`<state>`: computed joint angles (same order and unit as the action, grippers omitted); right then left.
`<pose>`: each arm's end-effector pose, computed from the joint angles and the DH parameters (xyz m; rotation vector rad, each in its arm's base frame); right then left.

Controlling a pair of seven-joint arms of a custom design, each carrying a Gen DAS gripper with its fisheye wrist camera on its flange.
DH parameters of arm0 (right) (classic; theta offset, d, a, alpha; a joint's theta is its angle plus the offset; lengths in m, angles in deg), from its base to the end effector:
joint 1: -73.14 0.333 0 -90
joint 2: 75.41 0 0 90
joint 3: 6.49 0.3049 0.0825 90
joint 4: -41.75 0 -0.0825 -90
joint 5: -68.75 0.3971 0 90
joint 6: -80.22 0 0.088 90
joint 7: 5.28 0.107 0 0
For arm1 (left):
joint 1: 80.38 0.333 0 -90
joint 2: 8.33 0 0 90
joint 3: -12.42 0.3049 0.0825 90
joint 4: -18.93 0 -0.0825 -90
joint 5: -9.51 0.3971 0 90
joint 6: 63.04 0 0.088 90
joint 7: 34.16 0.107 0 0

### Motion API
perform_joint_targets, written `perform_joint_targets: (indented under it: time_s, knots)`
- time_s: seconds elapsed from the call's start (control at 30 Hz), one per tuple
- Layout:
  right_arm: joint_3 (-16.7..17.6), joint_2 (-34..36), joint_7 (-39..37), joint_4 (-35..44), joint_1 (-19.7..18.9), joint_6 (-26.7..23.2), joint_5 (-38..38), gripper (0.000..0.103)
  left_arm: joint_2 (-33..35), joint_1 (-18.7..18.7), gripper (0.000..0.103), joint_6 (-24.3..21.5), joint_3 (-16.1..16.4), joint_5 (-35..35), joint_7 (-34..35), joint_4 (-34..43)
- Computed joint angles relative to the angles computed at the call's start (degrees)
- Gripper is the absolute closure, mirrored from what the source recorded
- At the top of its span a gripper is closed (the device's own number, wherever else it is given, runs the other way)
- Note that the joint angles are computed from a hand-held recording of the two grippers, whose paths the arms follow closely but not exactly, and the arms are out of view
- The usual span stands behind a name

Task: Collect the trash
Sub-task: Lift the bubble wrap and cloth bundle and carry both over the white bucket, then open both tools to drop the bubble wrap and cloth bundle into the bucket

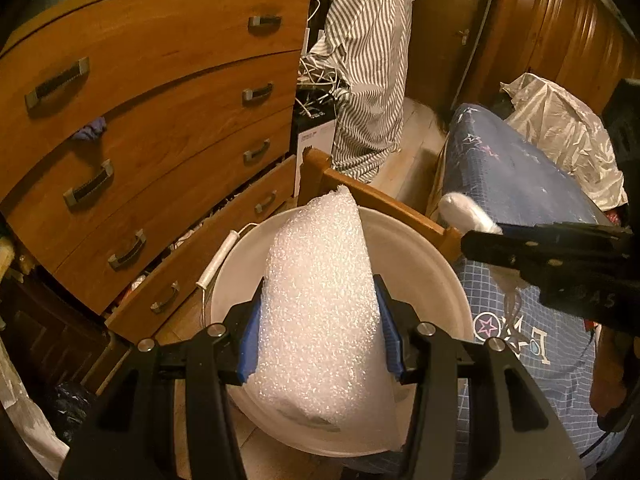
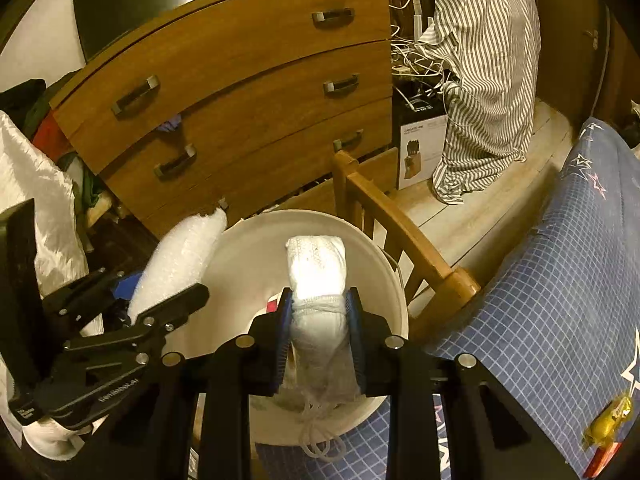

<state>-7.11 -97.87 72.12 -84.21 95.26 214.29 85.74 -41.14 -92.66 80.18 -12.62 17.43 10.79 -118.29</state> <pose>0.4596 0.1853 0.5871 -2.1657 1.3651 -0.1858 0.3487 -0.2982 0.5605 -1.8941 1.8250 -0.8028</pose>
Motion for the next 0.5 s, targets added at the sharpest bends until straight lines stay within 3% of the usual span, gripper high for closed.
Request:
perform_joint_targets:
  time_s: [0.5]
  knots:
    - [0.1,1.0,-1.1,0.4,-0.8,0.3,-0.3,0.073,2.3,1.0,0.055,2.0,0.2,0.6,0.0,0.0]
